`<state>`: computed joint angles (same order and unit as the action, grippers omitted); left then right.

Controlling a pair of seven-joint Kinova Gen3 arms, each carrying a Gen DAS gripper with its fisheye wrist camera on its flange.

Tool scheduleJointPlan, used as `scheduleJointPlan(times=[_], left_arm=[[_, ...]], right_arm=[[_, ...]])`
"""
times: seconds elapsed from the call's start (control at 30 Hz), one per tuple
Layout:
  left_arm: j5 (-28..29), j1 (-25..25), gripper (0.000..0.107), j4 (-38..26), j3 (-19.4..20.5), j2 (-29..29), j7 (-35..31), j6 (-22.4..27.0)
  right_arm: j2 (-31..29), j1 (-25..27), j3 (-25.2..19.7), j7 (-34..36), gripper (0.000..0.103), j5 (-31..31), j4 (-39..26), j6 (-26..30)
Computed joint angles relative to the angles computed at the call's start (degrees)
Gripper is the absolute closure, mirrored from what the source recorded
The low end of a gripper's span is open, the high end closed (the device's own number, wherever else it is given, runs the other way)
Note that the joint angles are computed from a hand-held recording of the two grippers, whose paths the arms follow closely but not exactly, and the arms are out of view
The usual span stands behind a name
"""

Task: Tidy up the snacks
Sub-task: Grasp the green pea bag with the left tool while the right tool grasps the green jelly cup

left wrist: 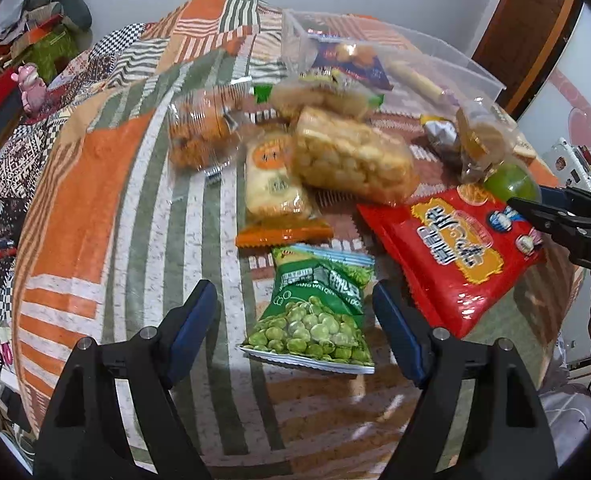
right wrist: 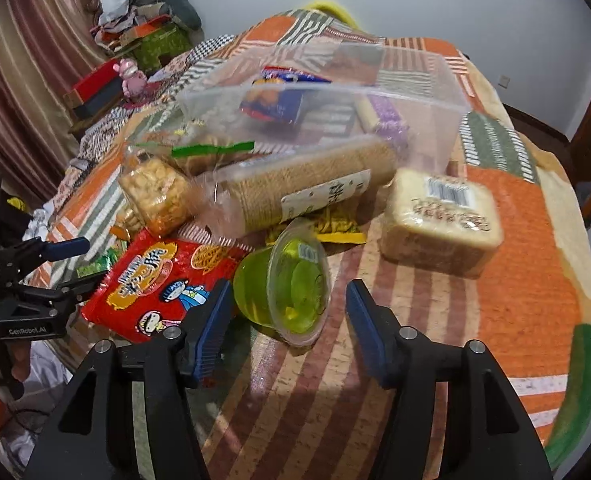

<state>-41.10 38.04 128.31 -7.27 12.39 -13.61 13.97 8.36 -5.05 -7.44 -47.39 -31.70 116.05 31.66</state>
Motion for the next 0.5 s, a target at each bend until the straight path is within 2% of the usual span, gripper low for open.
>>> scheduleJointPlan(times=[0.07,0.17,0.23,0.3,0.33,0.5], left_arm=[[1.2,-1.3,0.028,0.3,0.6,0.9,-1.1,-1.5],[1.7,0.4,0.031,1.9,-2.8,1.2,-1.9,-5.8],[2.4,0.9,0.037,2.7,-4.1,1.2,-3.5,-7.9],[3.5,0.6,0.049,3.1,-4.4,1.0,-5.5,-9.0],[4.2,-0.1,0.051,3.4,-3.9,0.9,-6.7,-9.6],[7.9,0.9,0.056,3.0,-4.8,0.8,-10.0,-9.2]], right_arm=[[0.1,-1.0,0.0,-1.2,0.048,1.4,0.5,-1.2],[0.5,-0.6,-0.2,-1.2,0.048,1.1,0.3,-1.2],[1.0,0.0,-0.3,-1.0,0.048,0.3,0.0,-1.0],[1.2,0.2,-0.4,-1.0,0.048,-0.1,0.0,-1.2],[1.3,0.6,-0.7,-0.5,0.052,-0.7,0.0,-1.0],[-0.3,0.0,-1.0,-0.1,0.057,-0.7,1.9,-3.2]])
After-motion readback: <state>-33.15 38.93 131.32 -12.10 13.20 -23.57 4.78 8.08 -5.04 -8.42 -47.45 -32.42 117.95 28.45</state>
